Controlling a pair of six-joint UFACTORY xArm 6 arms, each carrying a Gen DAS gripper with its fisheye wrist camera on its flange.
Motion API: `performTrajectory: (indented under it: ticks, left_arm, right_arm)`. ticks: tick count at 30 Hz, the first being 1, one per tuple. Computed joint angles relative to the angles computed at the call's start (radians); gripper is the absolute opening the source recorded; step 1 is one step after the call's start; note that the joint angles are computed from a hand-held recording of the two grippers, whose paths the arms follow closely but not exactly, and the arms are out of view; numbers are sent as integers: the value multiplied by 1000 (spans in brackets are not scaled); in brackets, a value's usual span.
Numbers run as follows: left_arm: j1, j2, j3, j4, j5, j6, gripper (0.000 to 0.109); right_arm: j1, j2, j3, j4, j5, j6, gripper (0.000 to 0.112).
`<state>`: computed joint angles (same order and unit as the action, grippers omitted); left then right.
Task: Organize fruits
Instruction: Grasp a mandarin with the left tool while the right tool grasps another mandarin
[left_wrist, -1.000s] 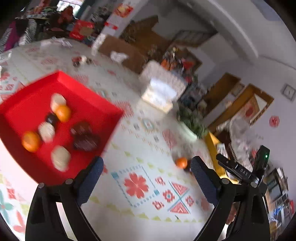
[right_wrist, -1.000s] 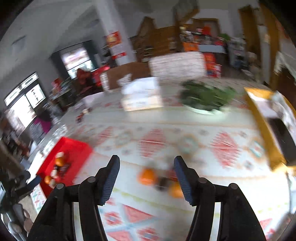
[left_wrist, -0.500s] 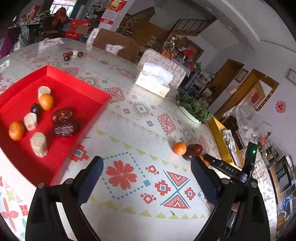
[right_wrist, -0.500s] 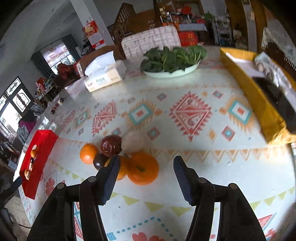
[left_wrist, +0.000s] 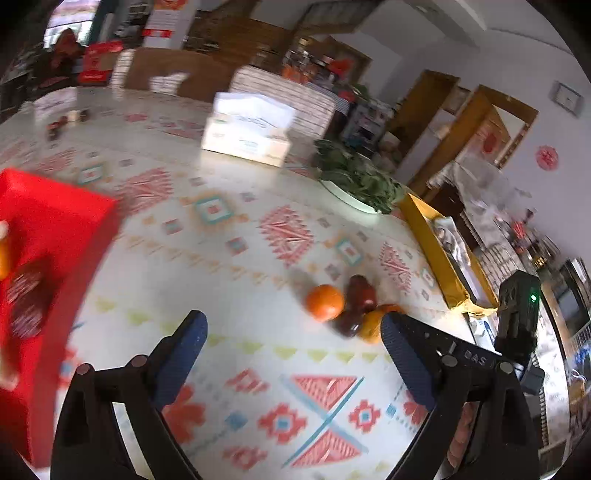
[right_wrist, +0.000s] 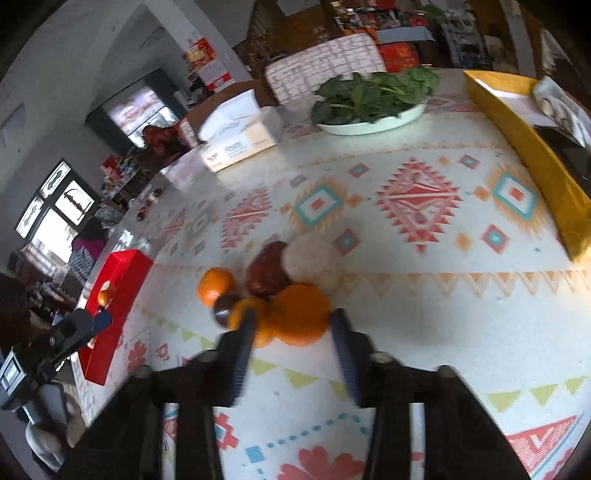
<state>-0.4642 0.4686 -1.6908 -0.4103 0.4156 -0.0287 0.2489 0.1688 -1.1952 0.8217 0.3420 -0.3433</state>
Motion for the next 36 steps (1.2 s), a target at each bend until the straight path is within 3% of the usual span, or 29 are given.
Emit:
performTrajectory:
  ticks: [1, 3, 8, 11, 13, 19, 22, 26, 36]
  left_arm:
    - [1, 49, -74, -20, 51, 23, 75]
    - [2, 138, -208, -60, 144, 64, 64]
    - [-6, 348, -507, -1, 283, -3, 63]
    - [-15, 420, -613, 56, 331, -13, 47]
    - [-20, 419, -612, 80, 328, 14, 33]
    - [-22, 390, -550, 54, 274, 85, 34]
    - [-37, 416, -583, 140, 264, 65, 34]
    - [-39, 395, -546, 163, 243, 74, 33]
    - [-37, 318, -409, 152, 141, 62, 32]
  right_arm:
    - [-6, -5, 6, 20, 0, -8, 36]
    - [-12, -13, 13, 25, -12, -12, 36]
    - [-16, -13, 8, 36, 4, -38, 36]
    - [-7, -8, 7, -24, -12, -9, 36]
    - [-4, -8, 11, -72, -25, 19, 38]
    - [-6, 8, 3, -267, -10, 161, 57]
    - [4, 18, 0, -359, -25, 210, 59]
    - [8, 25, 12, -583, -67, 378, 59]
    - [16, 37, 0, -584, -74, 357, 57]
